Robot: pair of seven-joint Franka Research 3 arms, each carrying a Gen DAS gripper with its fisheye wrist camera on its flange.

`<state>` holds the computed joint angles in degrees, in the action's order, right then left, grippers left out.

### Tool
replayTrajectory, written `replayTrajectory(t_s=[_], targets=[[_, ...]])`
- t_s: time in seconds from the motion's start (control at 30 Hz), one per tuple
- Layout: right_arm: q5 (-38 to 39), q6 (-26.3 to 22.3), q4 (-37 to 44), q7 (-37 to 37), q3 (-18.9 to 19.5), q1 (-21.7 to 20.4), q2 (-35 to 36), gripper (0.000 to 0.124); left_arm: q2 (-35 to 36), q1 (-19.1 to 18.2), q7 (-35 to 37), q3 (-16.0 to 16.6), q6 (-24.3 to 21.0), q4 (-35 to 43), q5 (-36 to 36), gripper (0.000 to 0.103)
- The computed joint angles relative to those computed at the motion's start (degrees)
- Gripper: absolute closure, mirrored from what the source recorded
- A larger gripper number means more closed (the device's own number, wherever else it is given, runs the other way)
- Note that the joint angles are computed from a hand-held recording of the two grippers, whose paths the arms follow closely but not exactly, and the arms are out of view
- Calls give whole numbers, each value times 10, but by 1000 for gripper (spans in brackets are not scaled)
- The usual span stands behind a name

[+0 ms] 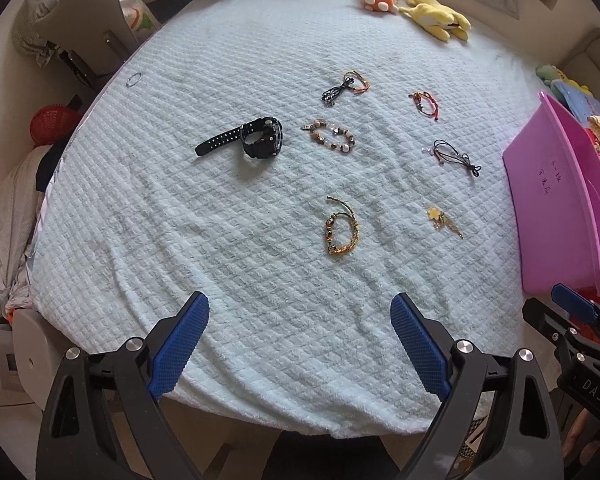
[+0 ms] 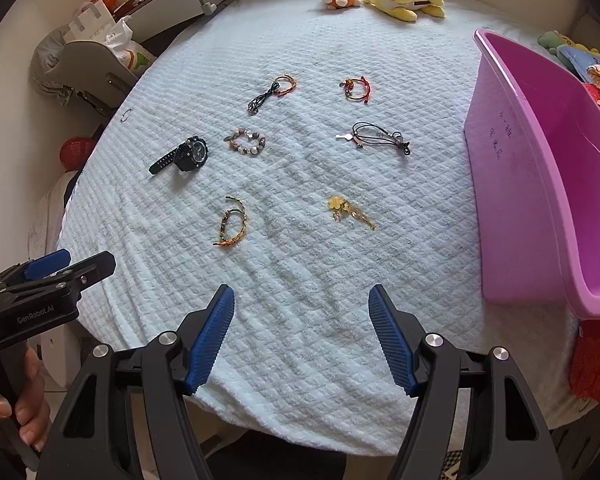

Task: Organize jewelry
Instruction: 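Move left tool to the braided multicolour bracelet while right tool approaches the gold flower pendant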

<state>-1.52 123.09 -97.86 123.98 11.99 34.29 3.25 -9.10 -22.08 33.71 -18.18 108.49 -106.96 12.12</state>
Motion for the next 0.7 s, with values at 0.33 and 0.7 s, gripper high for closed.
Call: replayTrajectory(t_s=[0.33, 0.7], targets=[[30, 50, -41, -41, -8, -14, 11, 57, 45, -1, -39, 0, 12, 6, 25, 13], [-51, 167, -62, 7, -24, 1, 61, 57, 94, 7, -39, 13, 96, -30, 22, 11]])
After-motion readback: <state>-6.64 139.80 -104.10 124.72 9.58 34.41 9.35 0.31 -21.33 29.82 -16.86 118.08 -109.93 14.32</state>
